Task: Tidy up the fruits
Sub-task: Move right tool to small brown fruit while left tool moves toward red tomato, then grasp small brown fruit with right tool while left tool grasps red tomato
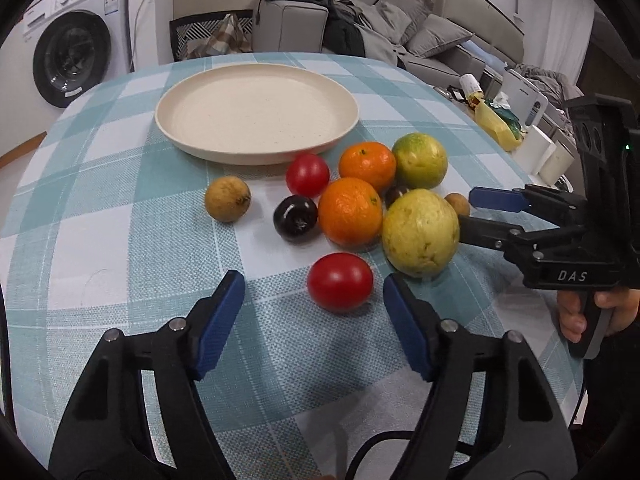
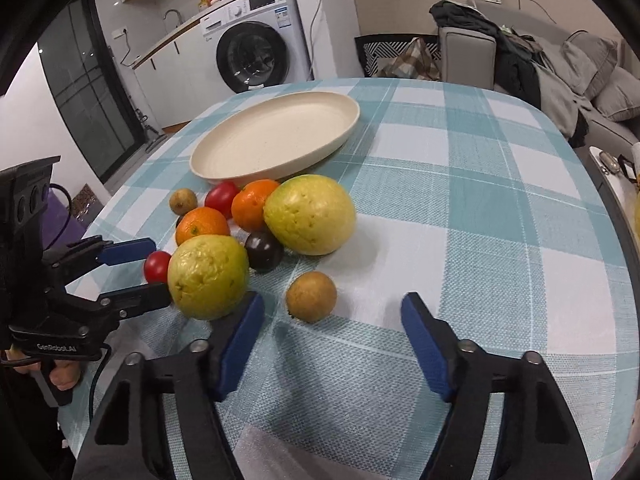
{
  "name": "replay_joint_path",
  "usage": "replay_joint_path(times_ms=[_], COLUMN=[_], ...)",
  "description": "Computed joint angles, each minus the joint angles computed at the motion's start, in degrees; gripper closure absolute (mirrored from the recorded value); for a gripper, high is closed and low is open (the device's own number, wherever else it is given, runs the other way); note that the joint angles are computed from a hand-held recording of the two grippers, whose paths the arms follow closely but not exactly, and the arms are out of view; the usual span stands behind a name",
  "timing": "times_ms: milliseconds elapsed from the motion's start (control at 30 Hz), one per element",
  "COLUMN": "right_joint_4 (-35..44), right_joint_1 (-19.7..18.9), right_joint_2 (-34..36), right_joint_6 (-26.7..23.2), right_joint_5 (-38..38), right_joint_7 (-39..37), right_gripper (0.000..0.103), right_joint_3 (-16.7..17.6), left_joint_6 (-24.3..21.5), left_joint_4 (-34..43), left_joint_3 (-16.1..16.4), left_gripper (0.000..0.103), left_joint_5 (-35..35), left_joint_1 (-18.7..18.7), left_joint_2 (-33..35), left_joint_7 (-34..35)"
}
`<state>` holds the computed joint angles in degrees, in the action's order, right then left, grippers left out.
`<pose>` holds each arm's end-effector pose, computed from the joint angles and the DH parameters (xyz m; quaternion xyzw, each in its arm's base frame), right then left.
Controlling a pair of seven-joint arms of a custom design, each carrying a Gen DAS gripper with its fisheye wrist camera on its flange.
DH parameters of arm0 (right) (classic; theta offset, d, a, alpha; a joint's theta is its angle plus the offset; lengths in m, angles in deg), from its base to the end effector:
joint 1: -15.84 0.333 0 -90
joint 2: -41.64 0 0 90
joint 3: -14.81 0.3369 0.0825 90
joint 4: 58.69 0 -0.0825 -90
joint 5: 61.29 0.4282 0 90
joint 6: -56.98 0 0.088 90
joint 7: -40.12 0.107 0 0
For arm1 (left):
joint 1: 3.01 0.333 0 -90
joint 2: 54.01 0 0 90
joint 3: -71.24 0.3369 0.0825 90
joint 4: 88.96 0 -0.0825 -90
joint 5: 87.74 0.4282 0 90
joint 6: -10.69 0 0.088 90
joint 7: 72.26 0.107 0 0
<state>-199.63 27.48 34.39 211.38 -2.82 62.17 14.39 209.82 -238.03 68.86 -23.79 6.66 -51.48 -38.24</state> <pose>0.5108 0.0725 0.3611 -0.8171 0.4746 -0.0679 0.3200 0.4634 -0.0478 0.2898 -0.6334 0.6927 -0.3055 0.1601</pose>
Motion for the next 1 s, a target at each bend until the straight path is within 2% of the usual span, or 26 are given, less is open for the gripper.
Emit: replay_joint_path(times_ms=[67,100,133,267,400,567,767,1000], right_joint_4=[0.0,-0.1,-0.2,-0.1,0.0,0.2,-0.2,0.4], right_joint_1=[0.1,0.2,0.3,0.5,0.6,0.6,0.9,1.8], right_joint_2=[0.1,0.0,-0.1,-0.1,0.0,0.1,-1.0,-3.2], right_joint_6=[0.3,0.4,0.7,0.6,0.5,0.0,-0.3,-1.5], right_joint_5=[-1.1,-1.5,-1.7,-2.1,-2.1,-2.9,0.0,9.8], right_joint_7=[0.2,0.3,0.3,0.5,0.5,0.9,-1.5,-9.5], right_gripper=[0.033,0.034,0.035,0.043,0.052,0.076,0.076,0.076], right_joint_3=[0.3,0.4,0.5,0.4,0.4,0.4,0.0,-1.1], left_joint_6=[-0.2,-0.3,-0.4,1.4,2.3,5.1,6.7,6.4], left_joint_4=[0.5,0.8,1.1,3.7,2.9,0.9,-2.0,-2.3], left_joint_3=[-0.1,-0.2,-0.4,-0.4,0.2,1.0,1.6,1.7], left_gripper=[0.041,0.049,0.053,0.074,0.074,0.074,0.074,0.074], left_joint_5=[0.6,1.5,2.5,13.4,12.6,6.9,-1.5,-9.5], left_joint_1=[0.0,0.0,0.1,1.2,0.7,0.8,1.1,1.2], left_joint_2=[0.3,0.4,0.5,1.4,0.8,-0.4,-2.9,-4.3], left_joint_7=[-0.3,-0.8,-1.6,-10.5,-9.2,-4.3,2.7,8.8])
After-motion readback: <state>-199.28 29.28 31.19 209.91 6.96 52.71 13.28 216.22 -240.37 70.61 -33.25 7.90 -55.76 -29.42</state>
